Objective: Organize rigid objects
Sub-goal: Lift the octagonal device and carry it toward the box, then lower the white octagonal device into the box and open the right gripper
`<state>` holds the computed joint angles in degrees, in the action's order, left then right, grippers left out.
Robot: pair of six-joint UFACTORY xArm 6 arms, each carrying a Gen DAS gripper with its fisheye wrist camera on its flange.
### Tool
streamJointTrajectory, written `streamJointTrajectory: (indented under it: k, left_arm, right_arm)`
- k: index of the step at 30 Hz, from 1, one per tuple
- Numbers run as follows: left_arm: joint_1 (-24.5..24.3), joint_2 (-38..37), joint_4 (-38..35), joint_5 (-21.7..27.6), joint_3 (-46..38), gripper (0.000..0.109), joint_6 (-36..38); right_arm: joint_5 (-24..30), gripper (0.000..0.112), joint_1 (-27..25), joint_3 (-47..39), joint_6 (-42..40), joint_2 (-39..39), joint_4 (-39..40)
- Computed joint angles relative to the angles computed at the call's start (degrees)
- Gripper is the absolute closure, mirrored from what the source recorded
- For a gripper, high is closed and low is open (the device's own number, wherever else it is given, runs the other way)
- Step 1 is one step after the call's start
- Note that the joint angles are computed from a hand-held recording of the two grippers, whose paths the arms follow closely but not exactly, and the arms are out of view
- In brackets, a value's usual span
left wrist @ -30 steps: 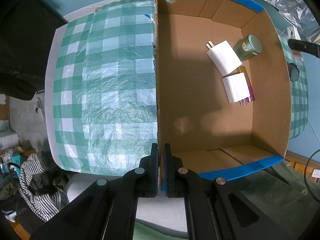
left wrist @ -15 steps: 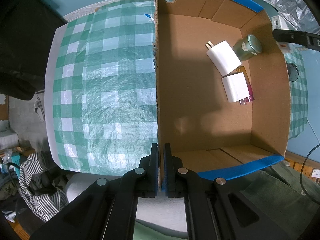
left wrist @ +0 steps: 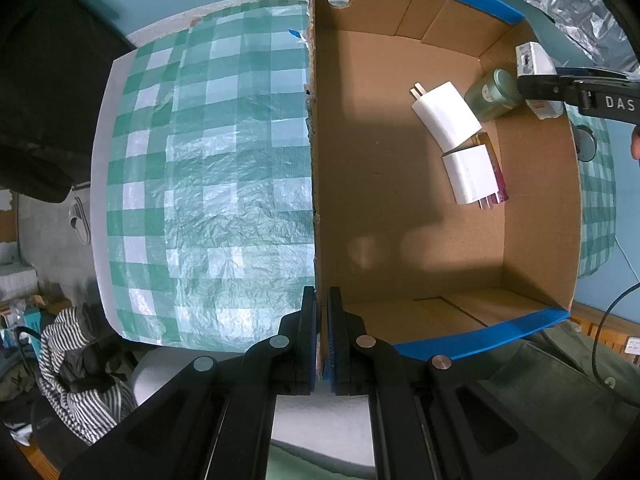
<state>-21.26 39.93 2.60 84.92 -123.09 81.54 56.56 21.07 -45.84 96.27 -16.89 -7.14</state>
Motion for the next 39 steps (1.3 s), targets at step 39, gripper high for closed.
streamJointTrajectory:
  k: [39]
  left_arm:
    - [1.9, -0.4, -5.1, 0.9, -0.8, 0.104, 1.4]
  right_arm:
    - [10.8, 0.046, 8.8, -1.2, 18.1, -6.9, -7.8]
